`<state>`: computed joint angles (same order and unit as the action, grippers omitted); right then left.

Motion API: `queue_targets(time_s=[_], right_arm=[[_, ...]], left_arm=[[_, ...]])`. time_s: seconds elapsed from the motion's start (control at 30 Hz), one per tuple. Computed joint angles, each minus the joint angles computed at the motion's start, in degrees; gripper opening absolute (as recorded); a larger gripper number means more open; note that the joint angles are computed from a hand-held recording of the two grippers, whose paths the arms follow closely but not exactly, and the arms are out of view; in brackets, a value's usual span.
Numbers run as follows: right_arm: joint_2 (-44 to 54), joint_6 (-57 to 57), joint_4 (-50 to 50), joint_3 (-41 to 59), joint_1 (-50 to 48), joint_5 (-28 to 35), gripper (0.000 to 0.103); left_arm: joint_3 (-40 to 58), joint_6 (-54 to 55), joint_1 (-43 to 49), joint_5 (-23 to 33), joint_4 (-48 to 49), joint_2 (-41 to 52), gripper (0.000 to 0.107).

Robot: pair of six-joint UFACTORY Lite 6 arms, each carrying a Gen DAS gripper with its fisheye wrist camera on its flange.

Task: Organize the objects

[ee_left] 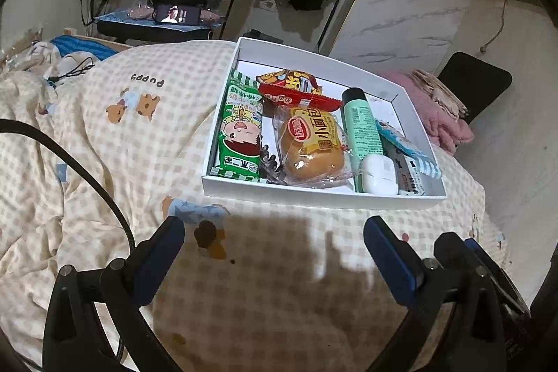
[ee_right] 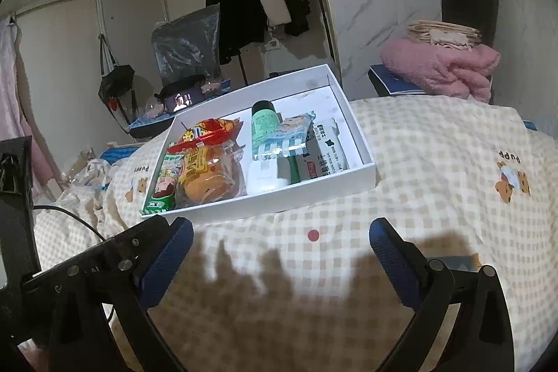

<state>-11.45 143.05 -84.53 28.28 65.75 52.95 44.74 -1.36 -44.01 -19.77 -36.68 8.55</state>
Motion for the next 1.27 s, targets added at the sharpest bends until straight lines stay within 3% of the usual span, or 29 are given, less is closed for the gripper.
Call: queue_targets(time_s=[0.2,0.4,0.93,1.1,1.27], right_arm=[[0.6,-0.8,-0.2,0.5,-0.5,-0.9,0.101],[0.8,-0.9,-0.3,0.5,-0.8,-1.4,0.101],[0.9,0.2,-1.2,0.2,-1.0,-2.1,0.101],[1.1,0.5,-1.6,0.2,-1.3,-2.8,0.101],[0.7,0.7,-1.6,-0.1,-0.6,-2.0,0.101]], left_arm=[[0.7,8.7,-1.1,-1.1,-8.8,0.3,0.103],[1.1,11.1,-1.1,-0.6,-11.1,0.5,0.103],[1.2,10.4,-1.0,-0.7,-10.3,0.7,0.103],[1.8,18.2,-2.2,-2.1,-18.0,1.0,0.103],[0.8,14.5,-1.8,-2.3,-13.8,0.3,0.103]])
